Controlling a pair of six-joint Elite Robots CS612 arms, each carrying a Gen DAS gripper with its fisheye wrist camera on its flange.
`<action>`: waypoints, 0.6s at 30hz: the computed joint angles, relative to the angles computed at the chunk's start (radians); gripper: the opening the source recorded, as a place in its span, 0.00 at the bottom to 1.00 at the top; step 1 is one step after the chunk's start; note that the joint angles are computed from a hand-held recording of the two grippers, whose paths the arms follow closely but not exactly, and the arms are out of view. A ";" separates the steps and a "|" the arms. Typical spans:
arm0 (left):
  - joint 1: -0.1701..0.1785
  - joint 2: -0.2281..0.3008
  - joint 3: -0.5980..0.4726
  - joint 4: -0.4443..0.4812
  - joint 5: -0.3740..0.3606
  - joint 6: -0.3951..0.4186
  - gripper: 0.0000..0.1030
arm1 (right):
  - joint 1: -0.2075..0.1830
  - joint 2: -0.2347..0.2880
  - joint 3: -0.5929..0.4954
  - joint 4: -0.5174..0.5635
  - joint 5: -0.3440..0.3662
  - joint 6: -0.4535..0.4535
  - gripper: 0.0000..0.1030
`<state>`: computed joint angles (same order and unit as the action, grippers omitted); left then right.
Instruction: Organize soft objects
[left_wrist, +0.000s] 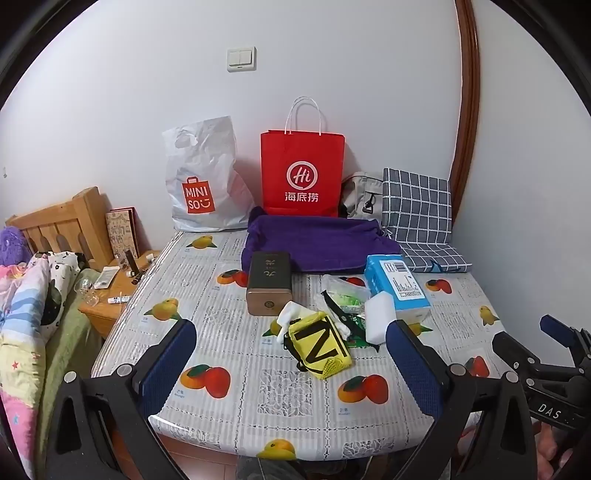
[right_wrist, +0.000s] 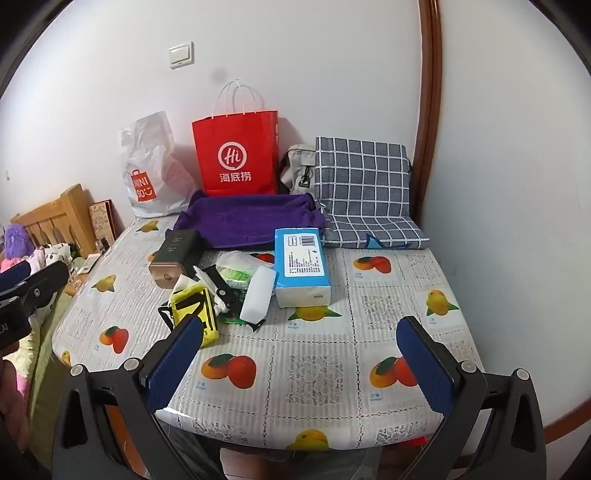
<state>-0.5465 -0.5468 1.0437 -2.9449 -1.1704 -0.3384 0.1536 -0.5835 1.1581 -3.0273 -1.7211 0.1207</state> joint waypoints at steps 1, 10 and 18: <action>0.000 0.000 0.000 0.001 0.001 0.001 1.00 | 0.001 0.000 0.000 0.002 -0.004 -0.001 1.00; 0.000 0.003 -0.006 0.005 -0.003 0.002 1.00 | 0.005 -0.005 0.009 -0.005 -0.005 0.004 1.00; 0.001 0.003 -0.003 -0.003 -0.009 0.004 1.00 | 0.007 -0.009 0.011 -0.008 -0.005 0.011 1.00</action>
<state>-0.5456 -0.5441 1.0409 -2.9476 -1.1792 -0.3347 0.1607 -0.5921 1.1695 -3.0352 -1.7265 0.1320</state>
